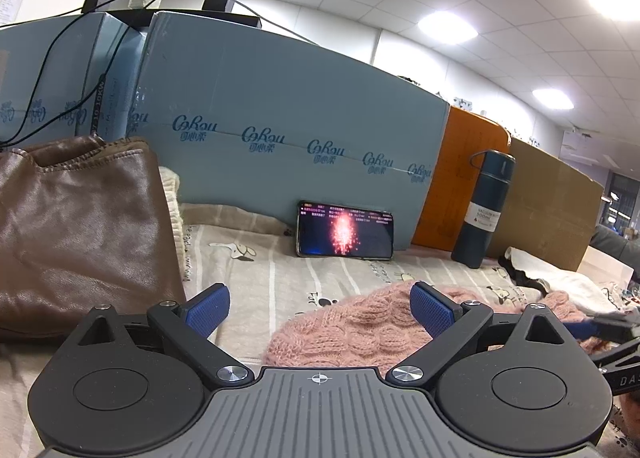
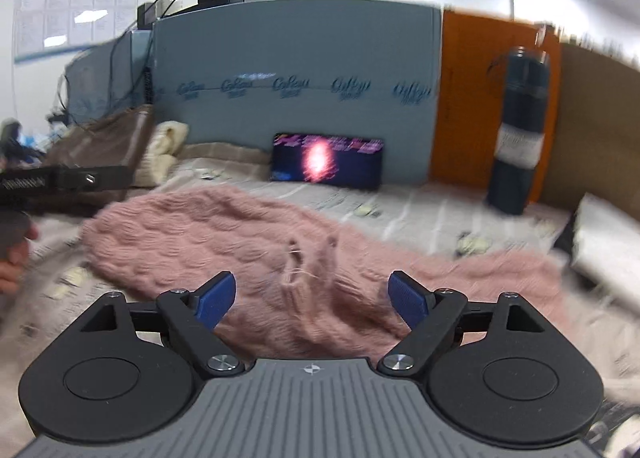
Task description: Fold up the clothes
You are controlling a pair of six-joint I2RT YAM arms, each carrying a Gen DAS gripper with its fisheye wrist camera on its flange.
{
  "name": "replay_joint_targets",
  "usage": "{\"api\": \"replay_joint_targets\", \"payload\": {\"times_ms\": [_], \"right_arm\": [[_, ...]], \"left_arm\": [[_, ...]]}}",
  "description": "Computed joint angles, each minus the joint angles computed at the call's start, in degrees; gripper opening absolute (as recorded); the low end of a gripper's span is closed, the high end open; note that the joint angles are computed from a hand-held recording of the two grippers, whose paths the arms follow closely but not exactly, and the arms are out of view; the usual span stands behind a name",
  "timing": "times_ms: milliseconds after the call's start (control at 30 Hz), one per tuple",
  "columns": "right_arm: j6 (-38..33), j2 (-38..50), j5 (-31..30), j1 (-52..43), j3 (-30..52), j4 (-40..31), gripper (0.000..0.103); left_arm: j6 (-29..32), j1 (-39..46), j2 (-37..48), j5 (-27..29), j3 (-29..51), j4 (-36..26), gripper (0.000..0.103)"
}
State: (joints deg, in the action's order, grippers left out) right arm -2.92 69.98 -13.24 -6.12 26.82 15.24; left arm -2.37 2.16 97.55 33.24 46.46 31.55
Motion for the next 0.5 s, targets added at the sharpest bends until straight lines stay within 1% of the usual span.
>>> {"api": "replay_joint_targets", "payload": {"times_ms": [67,167,200,267,300,367,500], "right_arm": [[1.8,2.9,-2.3,-1.1,1.9,-2.0,0.086],[3.9,5.8,-2.1,-1.8,3.1,-1.6,0.086],[5.1,5.3,-3.6,-2.6,2.7,-1.0,0.086],[8.9,3.0,-8.6,-5.5,0.5,2.4,0.086],[11.4,1.6,-10.4,-7.3,-1.2,5.2,0.086],[16.3,-1.1,-12.7,-10.7,-4.2,10.7,0.086],[19.7,-5.6,-0.9,-13.6,-7.1,12.5,0.087]], "left_arm": [[0.3,-0.1,0.1,0.0,0.3,-0.5,0.098],[0.8,-0.2,0.1,-0.2,0.4,-1.0,0.098],[0.9,-0.2,0.1,-0.3,0.4,-1.1,0.098],[1.2,-0.3,0.1,-0.4,0.6,-1.6,0.098],[1.4,-0.3,0.1,-0.5,0.7,-2.0,0.098],[1.9,-0.4,0.1,-0.6,0.9,-2.6,0.099],[2.8,-0.7,0.0,-1.1,1.0,-3.7,0.099]]}}
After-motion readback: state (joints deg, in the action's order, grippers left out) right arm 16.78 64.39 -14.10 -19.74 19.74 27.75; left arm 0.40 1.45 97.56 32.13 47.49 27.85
